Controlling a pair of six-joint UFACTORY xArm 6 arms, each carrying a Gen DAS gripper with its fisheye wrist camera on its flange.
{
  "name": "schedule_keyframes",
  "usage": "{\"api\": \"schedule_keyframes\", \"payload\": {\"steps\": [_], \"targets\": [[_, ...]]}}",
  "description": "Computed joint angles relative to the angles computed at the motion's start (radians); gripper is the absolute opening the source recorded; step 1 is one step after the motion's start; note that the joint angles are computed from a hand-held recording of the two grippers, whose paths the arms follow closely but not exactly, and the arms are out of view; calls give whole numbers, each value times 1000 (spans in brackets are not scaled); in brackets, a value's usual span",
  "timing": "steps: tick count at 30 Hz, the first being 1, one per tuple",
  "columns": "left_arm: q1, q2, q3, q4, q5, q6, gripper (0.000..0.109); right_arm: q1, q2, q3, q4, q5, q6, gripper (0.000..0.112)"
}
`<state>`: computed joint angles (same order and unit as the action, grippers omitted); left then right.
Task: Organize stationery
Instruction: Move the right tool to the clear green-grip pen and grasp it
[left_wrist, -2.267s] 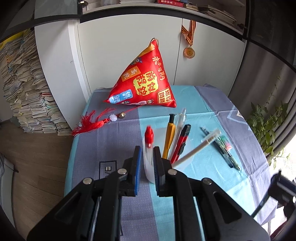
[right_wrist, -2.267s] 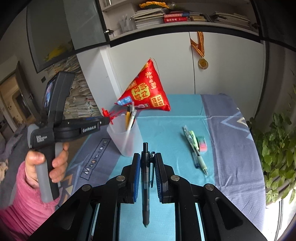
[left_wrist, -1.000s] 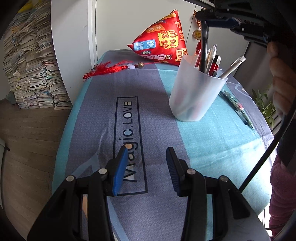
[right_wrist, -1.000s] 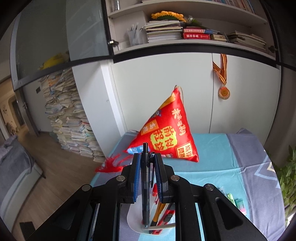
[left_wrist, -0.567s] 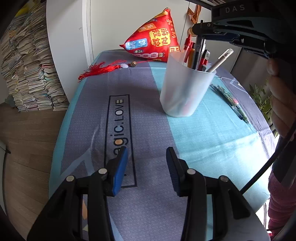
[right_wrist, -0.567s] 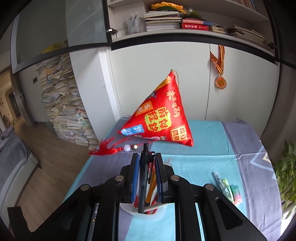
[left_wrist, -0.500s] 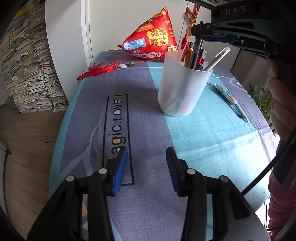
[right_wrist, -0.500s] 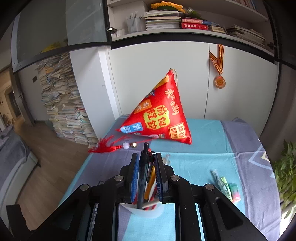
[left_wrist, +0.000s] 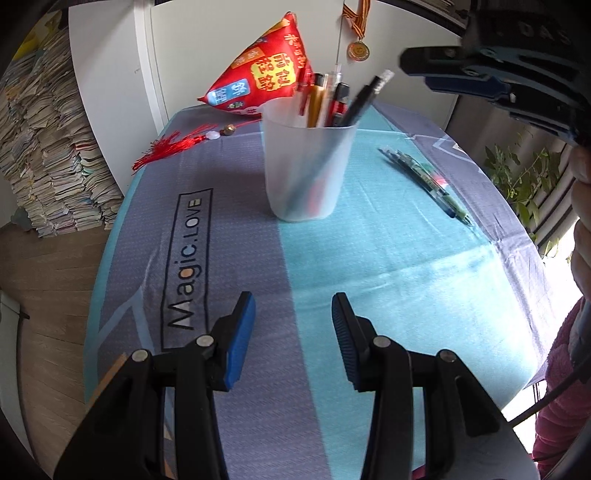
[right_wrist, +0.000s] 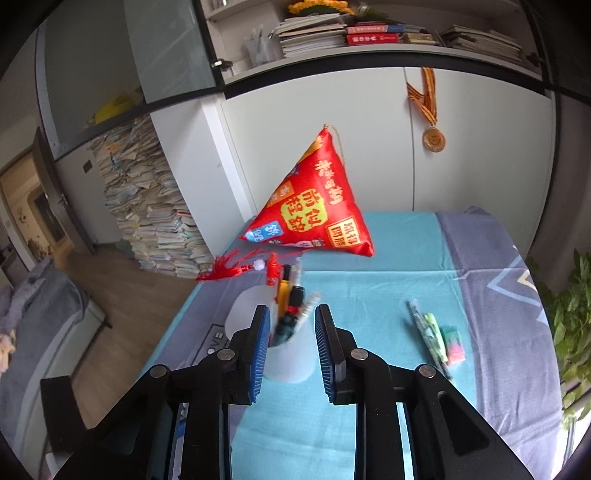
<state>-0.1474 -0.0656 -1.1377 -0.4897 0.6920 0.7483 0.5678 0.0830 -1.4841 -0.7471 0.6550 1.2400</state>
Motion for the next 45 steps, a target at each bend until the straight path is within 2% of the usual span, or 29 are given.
{"api": "schedule_keyframes", "payload": {"steps": [4,7,10,13,18,20,21,23,28,29,30,31,33,35,37,41,45], "targets": [[-38,-9,9,30,1,-30,41,-20,-118,135,10,37,7,25],[-76,-8,11,54,3,-53,41,-45,-181,217,78,114,-34,25],[-110,0,3,72,9,-68,41,-90,-220,301,154,144,-67,25],[-150,20,-13,107,6,-107,41,-141,-246,385,235,101,-101,25],[-192,69,-59,158,16,-168,41,-189,-277,483,296,-11,-166,25],[-206,86,-75,177,16,-191,41,-195,-266,485,313,-41,-214,28],[-211,96,-83,188,16,-203,41,-195,-257,481,316,-51,-231,36],[-221,105,-93,210,14,-228,41,-200,-235,473,323,-79,-256,44],[-242,135,-131,251,10,-286,41,-194,-164,414,298,-70,-301,44],[-246,141,-139,258,10,-299,41,-194,-158,411,293,-69,-307,40],[-250,146,-146,265,11,-310,41,-195,-161,417,288,-85,-314,27],[-254,151,-153,271,14,-321,41,-197,-166,429,325,-112,-358,19],[-265,162,-168,287,16,-342,41,-191,-184,444,333,-113,-379,12],[-276,174,-185,296,18,-356,41,-183,-210,467,361,-107,-399,12],[-293,198,-217,311,17,-384,41,-190,-259,525,459,-147,-438,12],[-320,276,-317,350,39,-472,41,-190,-382,627,400,-135,-322,12],[-332,379,-463,367,116,-585,42,-161,-484,707,363,-86,-273,12]]}}
